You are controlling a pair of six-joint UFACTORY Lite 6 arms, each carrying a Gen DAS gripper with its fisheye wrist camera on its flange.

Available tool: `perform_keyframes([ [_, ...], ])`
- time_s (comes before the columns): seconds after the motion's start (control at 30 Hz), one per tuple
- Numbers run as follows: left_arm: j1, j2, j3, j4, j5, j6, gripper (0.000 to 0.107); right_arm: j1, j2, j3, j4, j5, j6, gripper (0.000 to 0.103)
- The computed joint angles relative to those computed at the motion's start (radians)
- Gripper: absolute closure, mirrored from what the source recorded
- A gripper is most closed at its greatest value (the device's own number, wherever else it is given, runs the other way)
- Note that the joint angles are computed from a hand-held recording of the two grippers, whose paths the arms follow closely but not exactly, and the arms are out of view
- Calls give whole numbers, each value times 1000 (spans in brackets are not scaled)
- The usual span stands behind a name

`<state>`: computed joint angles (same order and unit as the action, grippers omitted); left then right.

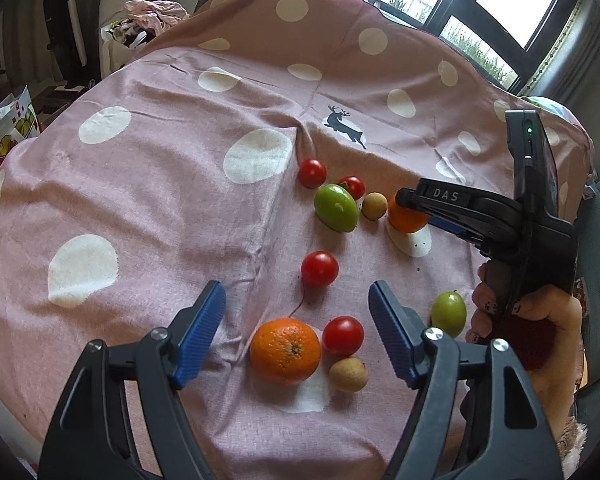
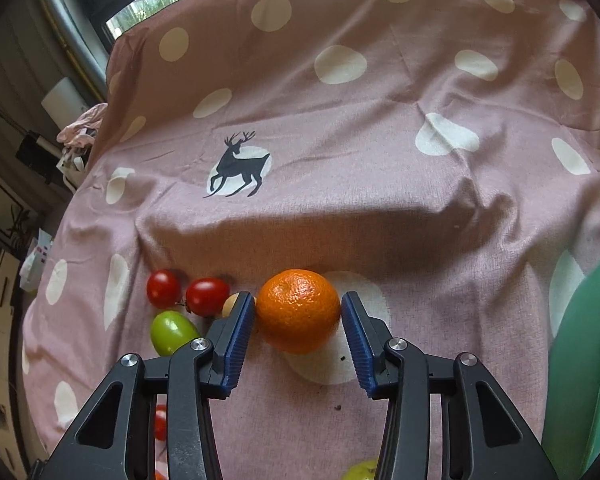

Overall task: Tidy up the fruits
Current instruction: 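Approach the orange with the right tool, fingers open around it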

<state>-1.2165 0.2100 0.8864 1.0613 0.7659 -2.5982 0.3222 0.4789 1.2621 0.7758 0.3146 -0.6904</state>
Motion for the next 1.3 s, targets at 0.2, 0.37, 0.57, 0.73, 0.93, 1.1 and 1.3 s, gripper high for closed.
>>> perform_keyframes([
  [0.2, 1, -17, -19, -6, 3, -14, 34, -25, -58, -60, 124, 42, -125, 58],
  [0.37, 7, -56, -67, 1, -7, -54, 33, -88, -244, -237, 224, 146, -251, 58],
  [0.57, 15, -75, -91, -7, -23, -68, 33, -104, -432, -471, 164, 222, -260, 58],
  [0.73, 15, -54, -71, -11, -32, -43, 33, -104, -467, -546, 109, 238, -252, 58],
  [0.93, 23, -14, -28, -13, -46, -3, 34, -206, -518, -579, 116, 204, -257, 58],
  [1.1, 23, 31, 26, 2, -72, 29, 34, -269, -546, -585, 2, 160, -168, 58],
  [1.3, 14, 116, 130, 19, -78, 88, 34, -330, -569, -586, -3, 162, -169, 58],
])
